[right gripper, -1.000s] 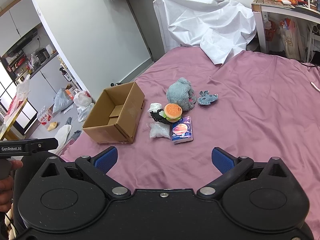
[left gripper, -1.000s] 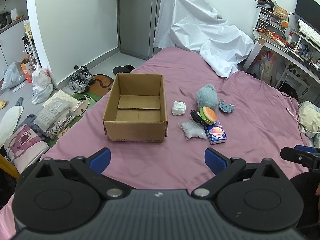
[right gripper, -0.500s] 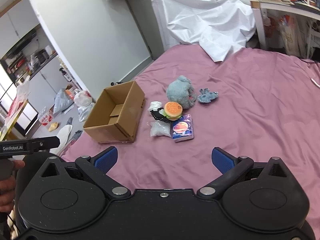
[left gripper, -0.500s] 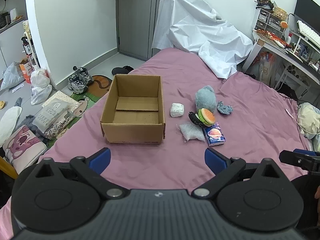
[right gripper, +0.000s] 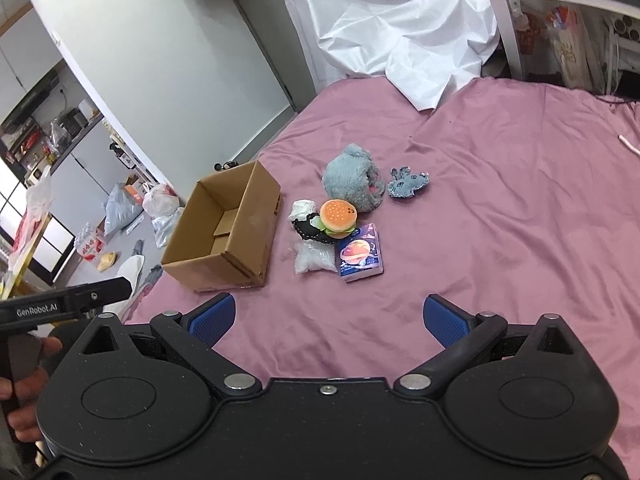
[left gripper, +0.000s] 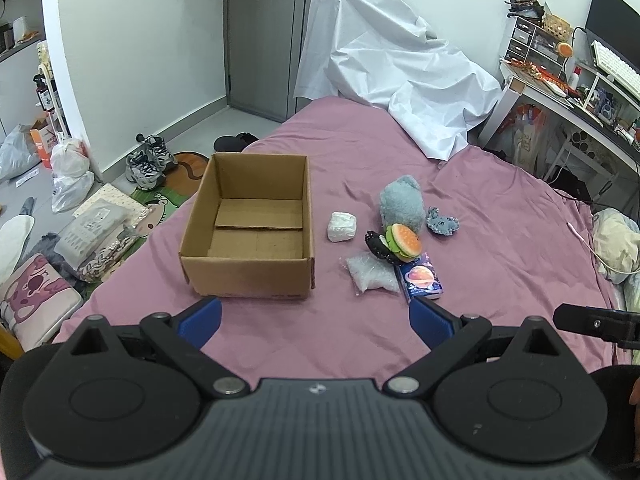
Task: Organize soft objects
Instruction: 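Lower the right tool onto the orange burger plush and grasp it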
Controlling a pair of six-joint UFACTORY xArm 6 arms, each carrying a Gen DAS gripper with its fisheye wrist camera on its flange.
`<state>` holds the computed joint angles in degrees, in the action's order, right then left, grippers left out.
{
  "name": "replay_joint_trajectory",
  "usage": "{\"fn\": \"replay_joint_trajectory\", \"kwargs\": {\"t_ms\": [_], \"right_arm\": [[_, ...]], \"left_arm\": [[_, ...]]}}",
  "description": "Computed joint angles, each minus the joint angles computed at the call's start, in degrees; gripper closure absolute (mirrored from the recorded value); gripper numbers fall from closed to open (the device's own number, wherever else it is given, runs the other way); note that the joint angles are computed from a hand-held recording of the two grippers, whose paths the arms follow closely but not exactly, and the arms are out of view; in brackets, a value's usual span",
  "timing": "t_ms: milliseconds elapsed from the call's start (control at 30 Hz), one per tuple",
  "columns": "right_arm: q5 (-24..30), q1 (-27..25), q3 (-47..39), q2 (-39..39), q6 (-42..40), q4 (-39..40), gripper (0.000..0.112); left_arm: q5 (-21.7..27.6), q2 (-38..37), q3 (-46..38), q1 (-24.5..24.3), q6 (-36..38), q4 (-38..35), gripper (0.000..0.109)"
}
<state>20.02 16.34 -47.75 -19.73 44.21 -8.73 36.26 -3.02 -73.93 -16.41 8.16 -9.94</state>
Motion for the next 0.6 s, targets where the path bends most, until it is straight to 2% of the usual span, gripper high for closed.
{"fn": "replay_joint_trajectory", "kwargs": {"t_ms": [267,467,600], "right_arm": [[-0.47,-1.56,-3.46,4.09,-2.66,4.10,0.011],[0.05,-2.47,-7.50,8.03,-3.75,4.38,0.012],[-0.20,-3.17,-9.07,9.91,-6.28,8.48,0.014]], "left_arm": [[-0.97,3.78,-3.62,-1.45,-0.05,-1.13,0.010],[-0.76,7.26,-7.60,-2.24,-0.51,-1.09,0.011],[0.13,9.53,-10.44,-2.46,-0.56,-1.31,0.014]]}}
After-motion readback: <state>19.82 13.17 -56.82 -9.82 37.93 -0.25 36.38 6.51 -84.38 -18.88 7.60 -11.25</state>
